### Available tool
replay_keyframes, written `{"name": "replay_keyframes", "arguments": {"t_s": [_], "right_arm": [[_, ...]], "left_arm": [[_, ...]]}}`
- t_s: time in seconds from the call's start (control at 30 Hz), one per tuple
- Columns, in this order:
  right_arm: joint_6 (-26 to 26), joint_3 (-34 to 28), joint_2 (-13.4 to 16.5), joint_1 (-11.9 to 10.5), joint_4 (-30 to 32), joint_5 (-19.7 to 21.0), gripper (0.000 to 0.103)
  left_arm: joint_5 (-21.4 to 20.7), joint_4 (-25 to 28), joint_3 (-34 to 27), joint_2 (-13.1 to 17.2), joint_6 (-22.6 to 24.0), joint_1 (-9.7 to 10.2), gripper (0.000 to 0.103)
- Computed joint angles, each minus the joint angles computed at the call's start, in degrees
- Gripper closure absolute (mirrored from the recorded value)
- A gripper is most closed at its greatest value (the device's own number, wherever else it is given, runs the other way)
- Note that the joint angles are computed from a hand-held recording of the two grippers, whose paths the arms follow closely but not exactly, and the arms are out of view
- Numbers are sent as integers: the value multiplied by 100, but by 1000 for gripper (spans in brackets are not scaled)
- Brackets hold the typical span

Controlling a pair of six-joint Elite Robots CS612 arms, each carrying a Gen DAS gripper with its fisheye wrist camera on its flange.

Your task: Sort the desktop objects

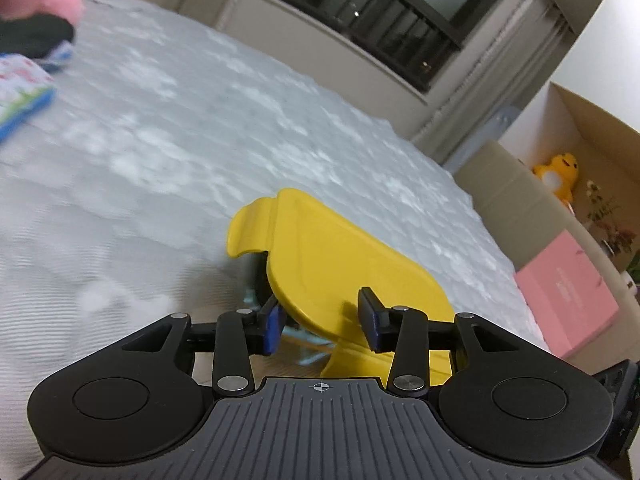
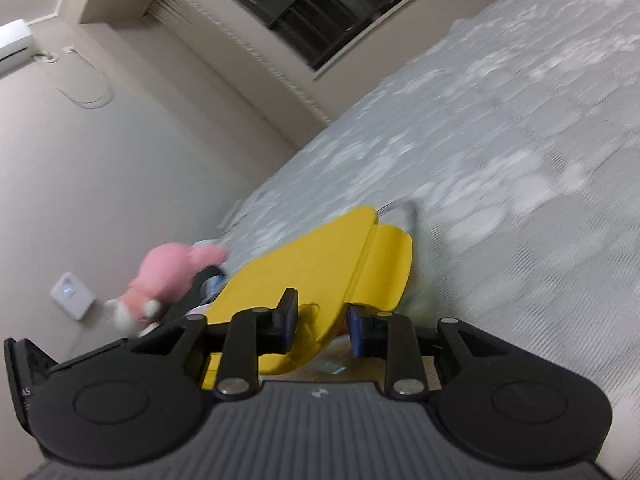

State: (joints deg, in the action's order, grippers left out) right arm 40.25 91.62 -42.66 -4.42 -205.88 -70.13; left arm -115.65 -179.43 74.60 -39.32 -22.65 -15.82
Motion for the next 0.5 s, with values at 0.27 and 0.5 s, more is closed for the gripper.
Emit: {"name": "replay_keyframes", "arguments": {"t_s": [0.27,0.5], "right_arm": [[-454,-388,245,-33,296,-382,73],[-936,-412,244,159,367,-1093,69]], "left_arm": [[-176,543,-473,329,43,26,49],[133,-93,32,48,22,213,38]]}}
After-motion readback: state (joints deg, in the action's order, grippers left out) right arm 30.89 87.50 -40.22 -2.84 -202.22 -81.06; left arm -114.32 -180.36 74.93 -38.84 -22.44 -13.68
